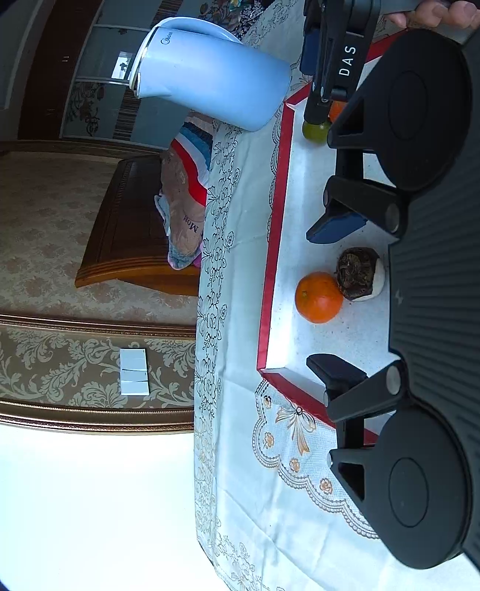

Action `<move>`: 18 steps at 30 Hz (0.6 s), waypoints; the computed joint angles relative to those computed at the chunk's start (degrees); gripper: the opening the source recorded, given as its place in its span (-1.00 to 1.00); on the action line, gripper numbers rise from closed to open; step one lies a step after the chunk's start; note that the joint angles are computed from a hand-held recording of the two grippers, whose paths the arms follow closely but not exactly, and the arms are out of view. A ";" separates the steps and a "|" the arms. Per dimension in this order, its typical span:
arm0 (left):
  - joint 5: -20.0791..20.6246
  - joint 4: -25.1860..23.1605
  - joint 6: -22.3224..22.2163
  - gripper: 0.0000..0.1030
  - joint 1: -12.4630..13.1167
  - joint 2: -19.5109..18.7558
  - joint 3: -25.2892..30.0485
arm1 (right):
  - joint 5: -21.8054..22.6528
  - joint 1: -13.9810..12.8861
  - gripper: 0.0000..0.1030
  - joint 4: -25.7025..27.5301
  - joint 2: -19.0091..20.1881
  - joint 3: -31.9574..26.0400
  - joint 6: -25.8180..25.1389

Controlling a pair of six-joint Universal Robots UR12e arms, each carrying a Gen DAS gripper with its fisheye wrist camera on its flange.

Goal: Organize fruits
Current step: 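Open the left tool to drop the orange while the right tool releases the green fruit into the tray, then move both tools back toward the dark cylindrical pieces beside the tray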

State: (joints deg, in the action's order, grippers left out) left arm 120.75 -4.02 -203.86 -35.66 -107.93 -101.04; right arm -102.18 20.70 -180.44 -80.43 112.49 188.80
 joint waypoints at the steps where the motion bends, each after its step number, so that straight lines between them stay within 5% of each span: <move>1: -0.13 0.32 -0.47 0.27 -0.09 0.28 -0.43 | 0.42 -0.09 0.24 -0.17 -0.33 0.41 0.29; 5: 0.62 1.76 -0.98 0.27 -0.77 0.93 -1.81 | 0.53 0.03 0.26 -0.78 -1.36 1.69 0.68; 7: 1.69 1.95 -0.68 0.27 -1.24 1.01 -2.18 | 0.23 0.19 0.46 -1.64 -1.82 2.45 1.24; 18: 3.02 1.33 0.46 0.27 -2.42 1.23 -3.06 | -0.61 0.82 0.50 -2.66 -3.59 4.91 1.08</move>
